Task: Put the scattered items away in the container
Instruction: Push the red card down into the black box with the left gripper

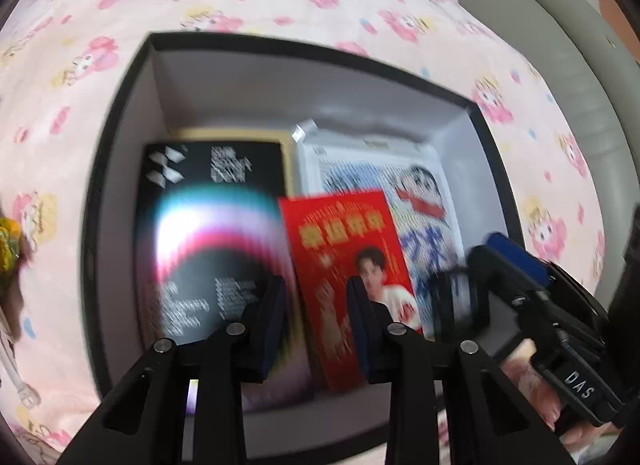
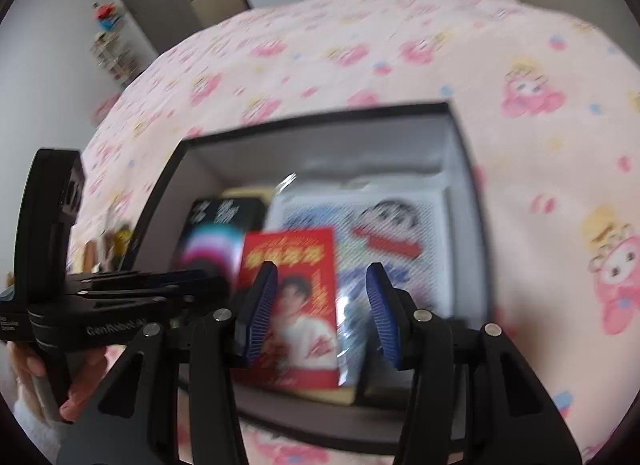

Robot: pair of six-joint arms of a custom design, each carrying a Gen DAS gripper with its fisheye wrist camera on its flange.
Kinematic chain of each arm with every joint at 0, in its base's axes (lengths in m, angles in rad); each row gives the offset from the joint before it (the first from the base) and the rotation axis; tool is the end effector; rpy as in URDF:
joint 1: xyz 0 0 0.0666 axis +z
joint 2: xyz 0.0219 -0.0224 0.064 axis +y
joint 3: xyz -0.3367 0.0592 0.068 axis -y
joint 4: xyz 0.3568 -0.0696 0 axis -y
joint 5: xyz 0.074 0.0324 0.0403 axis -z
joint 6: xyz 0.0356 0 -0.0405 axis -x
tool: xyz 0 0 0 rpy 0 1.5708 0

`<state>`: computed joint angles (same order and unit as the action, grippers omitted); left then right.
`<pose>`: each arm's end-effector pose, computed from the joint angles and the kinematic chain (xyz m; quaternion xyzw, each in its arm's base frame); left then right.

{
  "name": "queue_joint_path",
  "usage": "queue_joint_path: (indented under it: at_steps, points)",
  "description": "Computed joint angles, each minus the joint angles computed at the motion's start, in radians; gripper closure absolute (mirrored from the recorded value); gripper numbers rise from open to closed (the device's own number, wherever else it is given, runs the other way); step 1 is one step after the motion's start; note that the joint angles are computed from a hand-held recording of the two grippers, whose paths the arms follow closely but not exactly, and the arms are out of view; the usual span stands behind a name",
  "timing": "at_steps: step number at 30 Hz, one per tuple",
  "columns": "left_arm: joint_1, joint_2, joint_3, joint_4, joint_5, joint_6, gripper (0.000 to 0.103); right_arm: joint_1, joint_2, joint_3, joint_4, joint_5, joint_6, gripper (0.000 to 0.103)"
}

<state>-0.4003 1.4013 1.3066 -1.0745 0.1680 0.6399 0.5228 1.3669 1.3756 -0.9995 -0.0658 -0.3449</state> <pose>0.3933 -0.1733 0.3397 -0.1001 0.9715 -0.1701 0.1316 0.3776 0.2199 0.3855 -0.0944 0.9531 0.1487 0.2461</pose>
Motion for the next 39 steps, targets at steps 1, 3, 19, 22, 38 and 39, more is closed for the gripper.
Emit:
queue_joint_path:
  at_steps: [1, 3, 19, 22, 38, 39]
  points:
    - [0.008, 0.010, 0.006, -0.002, 0.002, 0.007, 0.077, -0.004, 0.000, 0.000, 0.002, 0.022, -0.008, 0.055]
    - [0.019, 0.043, 0.027, -0.017, 0.012, 0.018, 0.077, -0.016, 0.005, -0.002, -0.011, 0.036, -0.030, 0.055]
    - [0.040, 0.120, 0.082, 0.008, 0.054, -0.010, 0.077, -0.005, 0.036, 0.005, 0.003, 0.101, -0.021, 0.055]
    - [0.039, 0.154, 0.119, -0.004, 0.023, -0.025, 0.077, -0.003, 0.044, 0.012, -0.003, 0.109, -0.027, 0.055]
    - [0.038, 0.155, 0.122, -0.069, 0.045, 0.018, 0.077, -0.033, 0.039, 0.000, 0.004, 0.091, -0.062, 0.055]
    - [0.036, 0.157, 0.118, -0.077, 0.062, 0.019, 0.077, -0.031, 0.038, 0.000, 0.004, 0.092, -0.062, 0.055]
